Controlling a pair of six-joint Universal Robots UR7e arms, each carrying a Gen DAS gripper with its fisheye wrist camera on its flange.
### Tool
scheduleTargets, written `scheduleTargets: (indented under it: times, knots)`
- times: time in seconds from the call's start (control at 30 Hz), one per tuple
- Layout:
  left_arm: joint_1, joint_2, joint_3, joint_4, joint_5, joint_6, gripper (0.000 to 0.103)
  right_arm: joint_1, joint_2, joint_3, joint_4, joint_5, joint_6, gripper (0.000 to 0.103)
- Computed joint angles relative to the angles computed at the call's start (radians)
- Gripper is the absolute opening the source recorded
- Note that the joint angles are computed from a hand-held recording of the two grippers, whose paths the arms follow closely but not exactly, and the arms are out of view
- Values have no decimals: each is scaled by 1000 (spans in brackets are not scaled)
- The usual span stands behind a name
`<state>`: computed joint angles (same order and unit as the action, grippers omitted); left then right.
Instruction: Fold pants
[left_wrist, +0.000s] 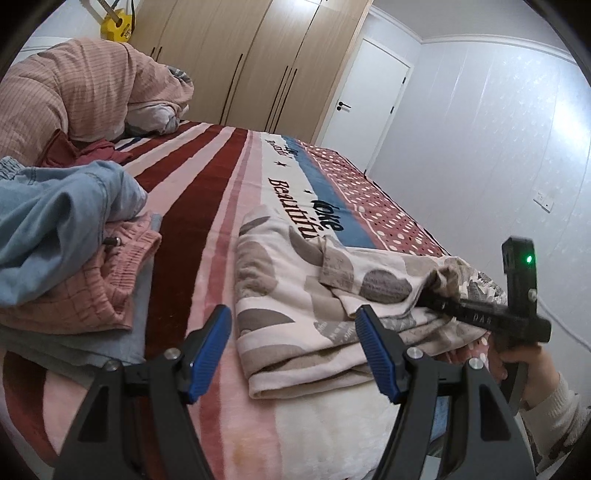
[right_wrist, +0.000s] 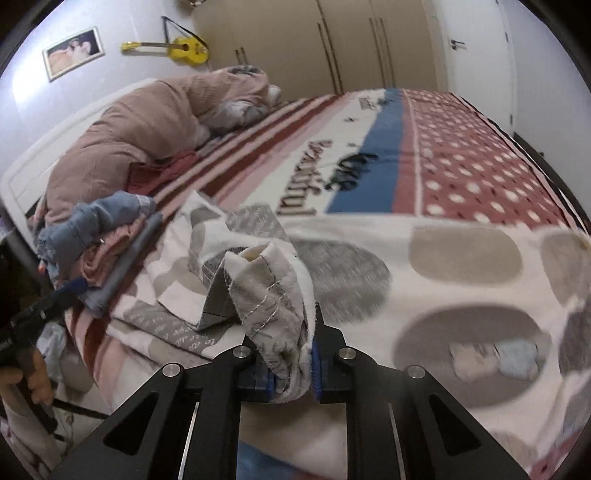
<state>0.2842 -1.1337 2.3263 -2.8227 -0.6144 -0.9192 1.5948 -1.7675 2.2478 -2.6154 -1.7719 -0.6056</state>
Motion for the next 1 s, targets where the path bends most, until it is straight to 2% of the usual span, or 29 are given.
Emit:
scheduleTargets:
  times: [0.07,0.13,0.2,0.27,0.33,0.4,0.43,0.5,0.6,0.67,0.77,0.83,0.87,1.0]
  knots:
    - [0,3,-4,-3,-1,0,66,-7,2,0,14,-28,-5,20]
    - [-2,2,-7,11,2,-8,66,0,0,5,-16,-58,-16,43]
    - [-2,-4,-11,47,12,-25,66,9,-18,10,-59,-55,-43,57]
    - [-2,-10,-10,60,17,-37,66,35,-17,-10,-67,-42,-78,62]
    - [-2,-13,-10,68,21,-39,66,63,-8,-40,-14,-21,-127,73]
    - [1,-13,-14,79,22,-34,66,109,31,-82,92,-62,-198,85]
    - [4,-12,-18,89,23,-29,66,127,51,-94,128,-89,-231,85]
    - [10,-10,-27,111,22,-29,66,158,96,-97,119,-154,-287,85]
    - [22,-2,-40,130,19,-29,66,177,161,-107,108,-246,-321,83]
    - [30,4,-46,132,18,-27,67,170,185,-124,153,-275,-331,81]
    - [42,14,-49,127,11,-23,67,149,189,-135,186,-256,-333,54]
    - [49,22,-49,111,5,-18,67,139,184,-129,130,-240,-327,20]
    - [52,26,-50,102,2,-17,67,128,176,-128,107,-219,-309,14]
    - [56,32,-52,88,-2,-10,67,68,142,-153,121,-114,-149,11]
